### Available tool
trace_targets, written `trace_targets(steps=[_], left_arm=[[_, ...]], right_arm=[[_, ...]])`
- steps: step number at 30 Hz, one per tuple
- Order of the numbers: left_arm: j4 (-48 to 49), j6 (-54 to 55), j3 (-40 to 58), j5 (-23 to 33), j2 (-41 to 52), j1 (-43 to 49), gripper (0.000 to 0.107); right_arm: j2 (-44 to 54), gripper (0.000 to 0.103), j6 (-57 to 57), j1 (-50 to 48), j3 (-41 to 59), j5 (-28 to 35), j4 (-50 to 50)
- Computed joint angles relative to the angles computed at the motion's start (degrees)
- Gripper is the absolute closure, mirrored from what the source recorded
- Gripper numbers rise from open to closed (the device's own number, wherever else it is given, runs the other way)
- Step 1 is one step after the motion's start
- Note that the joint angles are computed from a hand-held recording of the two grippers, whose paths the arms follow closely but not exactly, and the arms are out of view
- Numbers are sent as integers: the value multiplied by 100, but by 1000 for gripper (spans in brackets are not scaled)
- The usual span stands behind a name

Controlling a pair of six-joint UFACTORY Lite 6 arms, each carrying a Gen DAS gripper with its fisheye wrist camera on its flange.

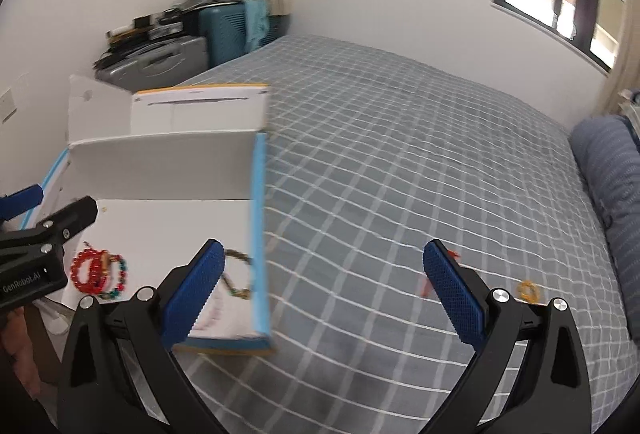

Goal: Organize jewelry
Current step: 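Move both tools back toward the red cord and amber bead bracelets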

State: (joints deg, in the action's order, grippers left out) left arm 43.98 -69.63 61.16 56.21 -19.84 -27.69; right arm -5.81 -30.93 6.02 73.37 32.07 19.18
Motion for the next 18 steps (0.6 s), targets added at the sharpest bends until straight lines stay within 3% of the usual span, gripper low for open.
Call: trace_targets(steps=[10, 18], left_arm=[[136, -305, 2359, -302, 2750, -1048, 9], [-367, 438, 5084, -411, 5350, -1229, 10]], right_arm=[[1078, 7, -2289, -2472, 1009, 484, 1512], [2800, 7, -2349, -3393, 2552, 709, 1429]])
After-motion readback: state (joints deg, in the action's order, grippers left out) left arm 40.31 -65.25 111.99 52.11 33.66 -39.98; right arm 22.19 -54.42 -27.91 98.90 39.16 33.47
